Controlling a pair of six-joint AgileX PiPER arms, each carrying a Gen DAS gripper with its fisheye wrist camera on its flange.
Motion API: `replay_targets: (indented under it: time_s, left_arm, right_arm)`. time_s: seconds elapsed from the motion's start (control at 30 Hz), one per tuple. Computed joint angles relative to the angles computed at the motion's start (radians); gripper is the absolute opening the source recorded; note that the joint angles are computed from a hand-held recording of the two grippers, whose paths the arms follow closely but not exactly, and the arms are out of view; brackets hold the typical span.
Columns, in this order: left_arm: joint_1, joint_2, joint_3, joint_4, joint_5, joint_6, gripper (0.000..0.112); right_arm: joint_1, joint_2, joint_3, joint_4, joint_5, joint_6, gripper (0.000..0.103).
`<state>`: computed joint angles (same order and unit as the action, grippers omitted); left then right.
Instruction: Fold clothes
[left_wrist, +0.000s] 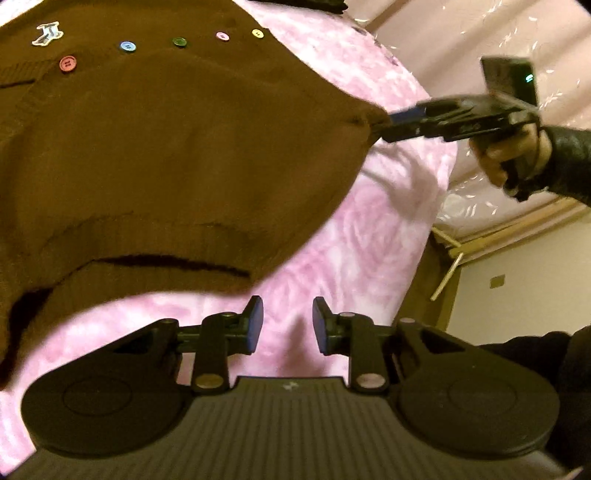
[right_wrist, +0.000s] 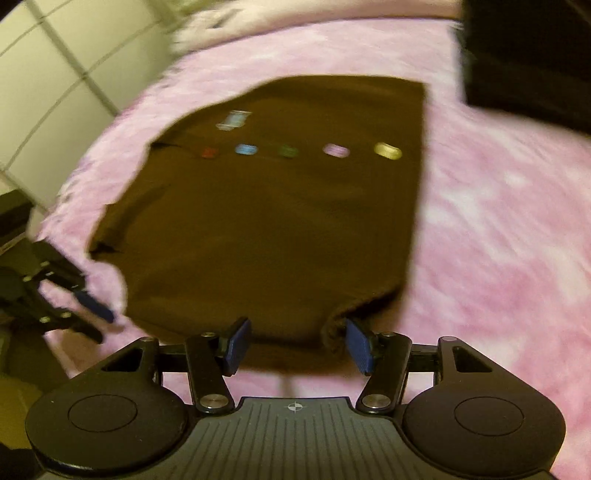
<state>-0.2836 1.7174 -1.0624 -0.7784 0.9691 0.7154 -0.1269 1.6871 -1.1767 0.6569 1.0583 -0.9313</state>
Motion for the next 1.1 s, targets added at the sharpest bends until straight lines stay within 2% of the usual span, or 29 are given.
replay_targets:
  time_s: [0.07, 0.2, 0.33, 0.43, 0.5, 0.53, 0.6, 0.63, 0.67, 0.73, 0.8, 0.87, 0.9, 0.93, 0.97, 1.0, 1.1]
  left_arm:
    - [0.002, -0.029, 0.004, 0.010, -0.014, -0.007, 0.023]
    - [-0.008, -0.061, -0.005, 0.000, -0.072, -0.014, 0.023]
    - [-0.058, 0.012, -0.035, 0.010, -0.175, -0.043, 0.028]
    - [-0.093, 0.084, -0.060, 0.076, -0.165, -0.093, 0.028]
    - [-0.108, 0.048, -0.040, 0.113, -0.163, -0.107, 0.028]
    - [-0.118, 0.028, -0.036, 0.144, -0.155, -0.128, 0.028]
    - [-0.177, -0.039, -0.019, 0.285, -0.185, -0.178, 0.030]
    - [-0.226, -0.072, -0.007, 0.384, -0.216, -0.206, 0.033]
    - [-0.281, -0.100, 0.010, 0.481, -0.254, -0.230, 0.040]
    - [-0.378, -0.117, 0.031, 0.628, -0.315, -0.269, 0.044]
    - [-0.459, -0.086, 0.039, 0.755, -0.368, -0.331, 0.044]
    - [-0.529, -0.040, 0.039, 0.909, -0.407, -0.434, 0.042]
    - [-0.550, -0.015, 0.033, 0.969, -0.415, -0.475, 0.039]
    - [-0.561, 0.007, 0.024, 1.004, -0.424, -0.502, 0.036]
    - [-0.570, 0.028, 0.014, 1.034, -0.429, -0.526, 0.028]
    - [-0.567, 0.042, -0.006, 1.026, -0.418, -0.527, 0.016]
    - [-0.558, 0.054, -0.056, 0.996, -0.369, -0.517, 0.006]
  right_arm:
    - [0.051, 0.005, 0.012, 0.027, -0.017, -0.021, 0.059]
    - [0.097, -0.013, 0.076, 0.038, -0.137, 0.024, 0.059]
    - [0.034, 0.015, 0.099, -0.029, -0.099, 0.087, 0.059]
    - [-0.031, 0.019, 0.096, -0.079, -0.042, 0.055, 0.059]
    - [-0.016, -0.018, 0.093, -0.120, -0.052, -0.002, 0.059]
    - [-0.007, -0.036, 0.093, -0.138, -0.061, -0.047, 0.059]
    - [0.045, -0.095, 0.147, -0.191, -0.142, -0.231, 0.059]
    - [0.080, -0.124, 0.191, -0.230, -0.205, -0.331, 0.060]
    - [0.119, -0.151, 0.242, -0.273, -0.278, -0.431, 0.060]
    - [0.166, -0.179, 0.343, -0.310, -0.428, -0.631, 0.060]
    - [0.154, -0.171, 0.389, -0.234, -0.492, -0.831, 0.060]
    - [0.130, -0.148, 0.397, -0.146, -0.509, -0.978, 0.060]
    - [0.122, -0.135, 0.387, -0.134, -0.506, -0.999, 0.057]
    - [0.118, -0.118, 0.370, -0.142, -0.496, -0.980, 0.028]
    - [0.126, -0.107, 0.358, -0.180, -0.500, -0.921, 0.011]
    - [0.132, -0.108, 0.352, -0.211, -0.499, -0.876, 0.010]
    - [0.132, -0.159, 0.356, -0.258, -0.453, -0.799, 0.007]
